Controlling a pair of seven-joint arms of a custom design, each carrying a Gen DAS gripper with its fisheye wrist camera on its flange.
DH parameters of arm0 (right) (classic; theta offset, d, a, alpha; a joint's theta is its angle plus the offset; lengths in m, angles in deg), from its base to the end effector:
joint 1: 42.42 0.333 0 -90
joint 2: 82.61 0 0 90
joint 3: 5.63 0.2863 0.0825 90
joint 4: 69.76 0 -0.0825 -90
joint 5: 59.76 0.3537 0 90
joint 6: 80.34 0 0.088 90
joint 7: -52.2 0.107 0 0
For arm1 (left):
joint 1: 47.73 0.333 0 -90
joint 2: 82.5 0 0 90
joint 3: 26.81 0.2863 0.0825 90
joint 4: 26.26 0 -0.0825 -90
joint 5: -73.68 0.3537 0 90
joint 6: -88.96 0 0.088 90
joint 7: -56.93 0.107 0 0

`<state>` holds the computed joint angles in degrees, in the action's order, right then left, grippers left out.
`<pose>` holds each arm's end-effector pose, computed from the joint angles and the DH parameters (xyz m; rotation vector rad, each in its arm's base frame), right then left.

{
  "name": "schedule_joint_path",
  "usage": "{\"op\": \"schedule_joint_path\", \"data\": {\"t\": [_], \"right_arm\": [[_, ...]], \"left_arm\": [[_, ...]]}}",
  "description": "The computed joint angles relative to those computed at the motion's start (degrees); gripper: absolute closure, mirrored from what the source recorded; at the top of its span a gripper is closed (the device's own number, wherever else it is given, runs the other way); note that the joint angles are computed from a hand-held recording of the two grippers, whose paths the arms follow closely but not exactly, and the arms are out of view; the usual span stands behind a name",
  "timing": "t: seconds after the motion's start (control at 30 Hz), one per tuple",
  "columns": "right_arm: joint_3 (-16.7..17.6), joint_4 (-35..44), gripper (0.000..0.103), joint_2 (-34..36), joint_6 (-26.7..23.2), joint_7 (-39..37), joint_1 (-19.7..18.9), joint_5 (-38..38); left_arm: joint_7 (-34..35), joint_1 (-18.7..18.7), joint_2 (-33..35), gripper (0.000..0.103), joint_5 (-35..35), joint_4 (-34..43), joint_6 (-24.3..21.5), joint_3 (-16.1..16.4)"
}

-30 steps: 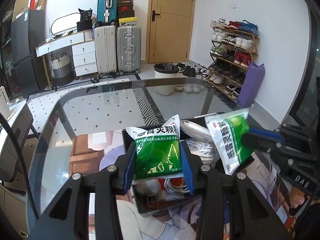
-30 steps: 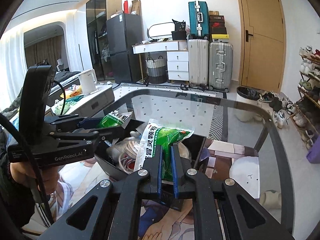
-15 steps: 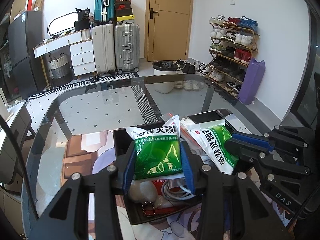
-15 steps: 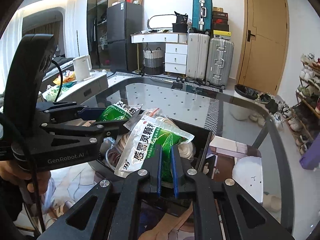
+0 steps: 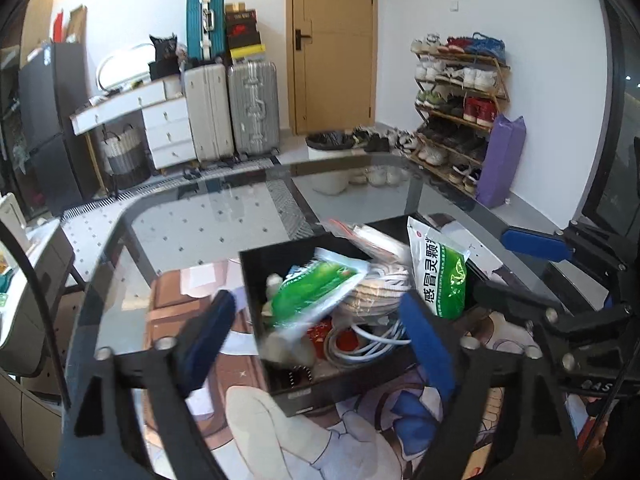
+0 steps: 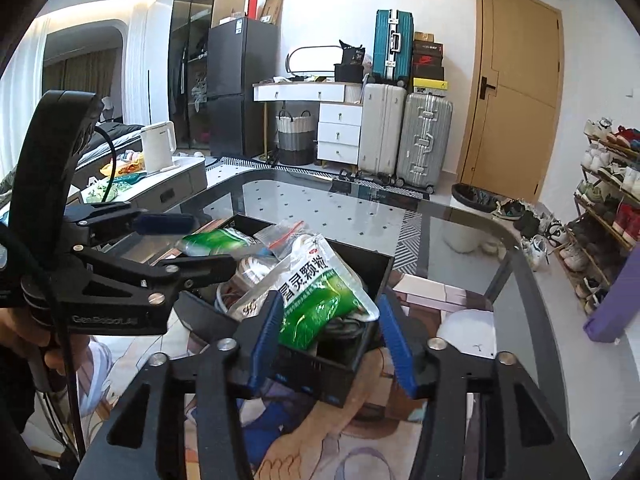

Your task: Organize soft objects

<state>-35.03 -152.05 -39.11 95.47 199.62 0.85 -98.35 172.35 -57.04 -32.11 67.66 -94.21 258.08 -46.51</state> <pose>0.6488 0.3160 0.3582 -1.7562 1.4440 -0.9075 0.7118 -0.2697 0.3762 -1.1451 2.1887 -1.1248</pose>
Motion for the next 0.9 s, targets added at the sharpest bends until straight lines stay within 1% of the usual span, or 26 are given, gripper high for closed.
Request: {"op": "schedule_joint_path", "data": {"t": [0.03,0.1,0.13,0.17,0.2,0.27,0.33,0.43,0.47,0.63,0.77,0.83,0.9], "right_arm": [[-1.31,-0.72,0.037,-0.02,0.99,1.24,1.07,-0.49],[-5.49,-3.42,0.018,-0.30,3.91,4.47,4.39,-1.44],[-7.84,-4.63,0.014,-0.08,5.44,5.92,6.23,-1.35],[-9.00,-5.16,0.010,0.07,6.10,6.24,7.29,-0.74],[-10.16,-5.89,0.009,0.19,6.95,6.58,8.31,-0.11],[-12.74,-7.24,0.002,0.84,8.66,7.30,10.49,1.30],[-13.69,-8.08,0.001,1.21,9.89,7.11,11.49,2.96],[-13.26,-8.89,0.001,1.48,11.18,5.85,11.57,5.39],[-13.67,-8.90,0.001,1.83,11.46,5.49,11.91,6.21],[-18.77,-9.90,0.001,4.86,15.75,4.57,16.18,11.15],[-22.92,-11.06,0.001,7.16,18.27,2.97,19.93,15.62],[-23.82,-11.66,0.001,7.69,19.37,1.94,20.82,17.55],[-24.73,-12.14,0.001,8.52,20.49,0.99,21.70,19.73]], "left_arm": [[0.33,0.49,-0.83,0.012,-0.14,-1.76,1.42,-0.37],[0.58,1.47,-2.60,0.008,-0.38,-5.29,3.62,-1.14],[0.54,1.95,-3.23,0.006,-0.52,-6.69,4.50,-1.56],[0.59,2.61,-3.91,0.004,-0.68,-8.31,5.67,-2.15],[0.60,3.09,-4.21,0.004,-0.64,-9.22,6.46,-2.55],[0.65,4.14,-4.94,0.002,-0.46,-11.41,8.22,-3.51],[-0.29,4.25,-5.54,0.000,-0.10,-12.95,9.46,-3.34],[-0.84,6.00,-6.04,0.000,0.54,-15.67,11.79,-5.10],[-1.30,6.13,-6.08,0.000,0.88,-16.13,12.39,-5.10],[-4.05,7.04,-6.31,0.000,3.10,-18.61,15.70,-5.19],[-7.24,6.86,-6.21,0.000,4.84,-19.48,17.81,-4.05],[-8.63,7.16,-5.96,0.000,5.88,-19.81,18.81,-4.01],[-10.15,6.59,-5.81,0.000,6.82,-19.72,19.37,-3.05]]}}
